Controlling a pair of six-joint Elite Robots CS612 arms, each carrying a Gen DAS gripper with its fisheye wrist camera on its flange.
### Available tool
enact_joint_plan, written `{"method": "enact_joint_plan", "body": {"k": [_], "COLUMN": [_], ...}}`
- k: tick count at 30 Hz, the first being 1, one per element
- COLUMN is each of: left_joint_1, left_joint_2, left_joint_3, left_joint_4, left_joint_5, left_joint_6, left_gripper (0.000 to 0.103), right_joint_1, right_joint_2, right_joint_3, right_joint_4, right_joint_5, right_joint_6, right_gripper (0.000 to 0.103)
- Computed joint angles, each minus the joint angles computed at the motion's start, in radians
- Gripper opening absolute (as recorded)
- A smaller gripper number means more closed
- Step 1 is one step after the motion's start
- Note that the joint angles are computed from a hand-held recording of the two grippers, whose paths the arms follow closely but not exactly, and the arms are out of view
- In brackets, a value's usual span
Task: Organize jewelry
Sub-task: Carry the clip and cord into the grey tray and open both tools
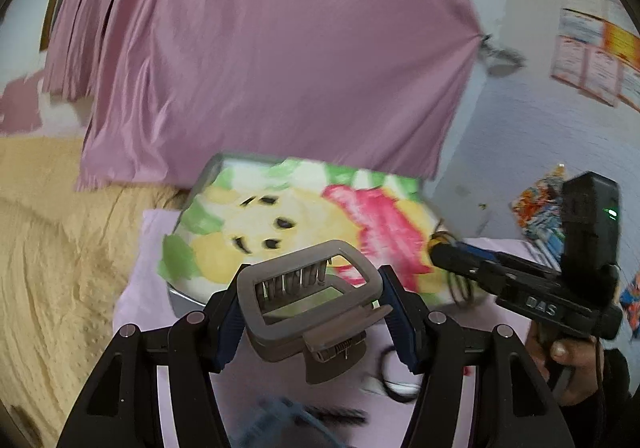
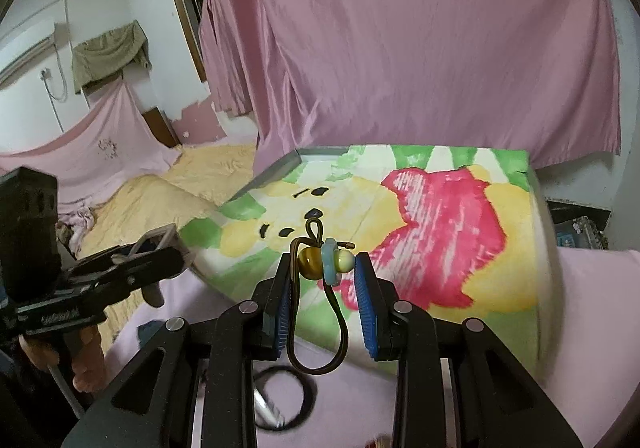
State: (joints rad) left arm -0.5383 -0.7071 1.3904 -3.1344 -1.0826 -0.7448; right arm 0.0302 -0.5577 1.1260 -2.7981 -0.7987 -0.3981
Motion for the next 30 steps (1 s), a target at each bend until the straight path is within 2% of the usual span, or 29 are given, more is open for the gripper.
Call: {"method": "enact_joint_plan", "body": {"k": [2,7,13,16,18,20,21,23,26,29,30], "left_joint_1": [0.025,0.051,0.061,0.062,0.06,0.064,0.067,0.072,0.071,0.07,0.068], "left_joint_2": [0.007,0.025,0.045,0.043,0.042,0.041,0.041,0.04,0.037,0.033,0.032], "left_joint_3": [-0.018,-0.062,-0.1,-0.093,-0.095,-0.099,-0.102,-0.106,-0.099,-0.09,-0.088], "left_joint_4": [0.036,0.132,0.208,0.185,0.203,0.226,0.238,0.258,0.245,0.235,0.232], "left_joint_5": [-0.06,-0.091,-0.102,-0.103,-0.086,-0.105,-0.124,-0.151,-0.153,-0.154,-0.148], "left_joint_6": [-0.029,-0.061,-0.065,-0.071,-0.069,-0.081,-0.086,-0.088,-0.09,-0.09,-0.089], "left_gripper": [0.059,0.059,0.059,0.059,0.06,0.06,0.06,0.068,0.076,0.077,0.077], "right_joint_1": [0.01,0.027,0.033,0.034,0.034,0.035,0.036,0.036,0.036,0.036,0.036], "right_joint_2": [0.009,0.03,0.045,0.047,0.048,0.049,0.049,0.048,0.052,0.047,0.044], "right_joint_3": [-0.02,-0.062,-0.087,-0.09,-0.092,-0.093,-0.094,-0.092,-0.097,-0.087,-0.079], "right_joint_4": [0.033,0.112,0.156,0.169,0.175,0.183,0.186,0.187,0.191,0.171,0.153], "right_joint_5": [-0.02,-0.069,-0.103,-0.109,-0.11,-0.117,-0.124,-0.134,-0.138,-0.145,-0.149], "right_joint_6": [-0.017,-0.046,-0.06,-0.069,-0.071,-0.07,-0.069,-0.062,-0.049,-0.039,-0.031], "right_gripper": [0.026,0.026,0.026,0.026,0.026,0.027,0.03,0.036,0.042,0.043,0.047]}}
